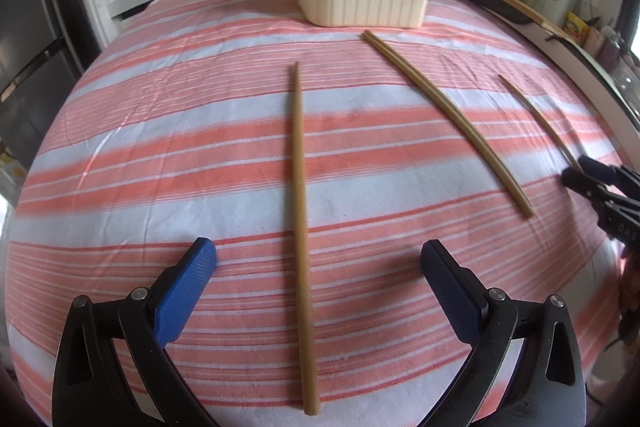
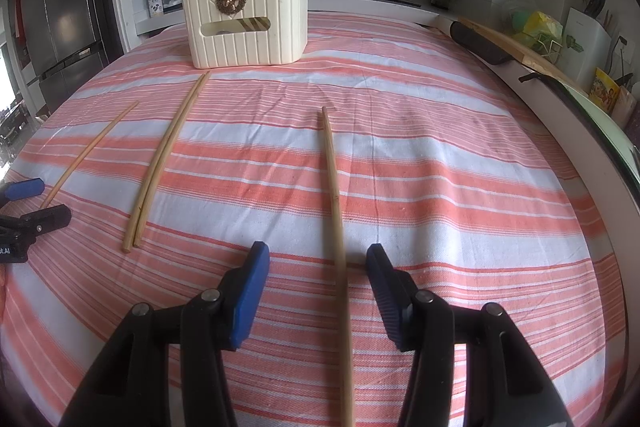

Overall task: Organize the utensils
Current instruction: 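Lower both tools onto single chopsticks and close their fingers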

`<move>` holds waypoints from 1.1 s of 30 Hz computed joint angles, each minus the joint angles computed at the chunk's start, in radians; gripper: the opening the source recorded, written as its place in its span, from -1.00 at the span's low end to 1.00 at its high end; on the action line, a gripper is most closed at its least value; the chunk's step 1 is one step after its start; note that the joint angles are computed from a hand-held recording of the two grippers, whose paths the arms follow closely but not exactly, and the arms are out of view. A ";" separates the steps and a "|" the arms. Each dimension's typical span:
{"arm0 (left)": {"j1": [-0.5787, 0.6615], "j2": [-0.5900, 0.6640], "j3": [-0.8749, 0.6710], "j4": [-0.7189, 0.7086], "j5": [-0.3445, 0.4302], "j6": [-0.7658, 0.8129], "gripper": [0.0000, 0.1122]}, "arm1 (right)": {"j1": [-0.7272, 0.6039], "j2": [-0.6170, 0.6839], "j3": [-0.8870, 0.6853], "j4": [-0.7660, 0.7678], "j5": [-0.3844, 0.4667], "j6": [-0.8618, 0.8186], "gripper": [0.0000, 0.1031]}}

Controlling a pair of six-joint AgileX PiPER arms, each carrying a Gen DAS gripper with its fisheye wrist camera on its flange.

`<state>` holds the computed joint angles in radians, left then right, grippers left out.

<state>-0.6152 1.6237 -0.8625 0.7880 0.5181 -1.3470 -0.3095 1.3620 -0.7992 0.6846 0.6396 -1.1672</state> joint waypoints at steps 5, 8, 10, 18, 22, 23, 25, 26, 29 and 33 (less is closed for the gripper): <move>0.144 -0.110 0.049 -0.381 -0.137 0.449 0.79 | 0.003 0.056 -0.157 -0.197 0.210 0.141 0.02; 0.263 -0.124 0.032 -0.641 -0.139 0.749 0.78 | -0.012 0.099 -0.261 -0.244 0.332 0.136 0.01; 0.319 -0.108 -0.007 -0.748 -0.113 0.894 0.77 | -0.013 0.134 -0.326 -0.273 0.383 0.150 0.01; 0.379 0.093 -0.268 -0.869 0.017 1.131 0.60 | 0.040 0.325 -0.588 -0.316 0.516 0.292 0.01; 0.388 0.200 -0.394 -0.840 0.087 1.126 0.50 | 0.120 0.382 -0.643 -0.362 0.498 0.358 -0.01; 0.385 0.221 -0.422 -0.816 0.102 1.110 0.48 | 0.141 0.393 -0.650 -0.381 0.488 0.374 -0.02; 0.382 0.258 -0.478 -0.783 0.137 1.098 0.47 | 0.187 0.429 -0.683 -0.438 0.461 0.417 -0.02; 0.378 0.277 -0.504 -0.763 0.151 1.087 0.45 | 0.202 0.446 -0.699 -0.456 0.460 0.429 -0.02; 0.366 0.340 -0.596 -0.692 0.208 1.039 0.41 | 0.236 0.475 -0.742 -0.477 0.465 0.454 -0.02; 0.348 0.380 -0.672 -0.656 0.259 1.011 -0.11 | 0.268 0.559 -0.863 -0.492 0.515 0.521 -0.09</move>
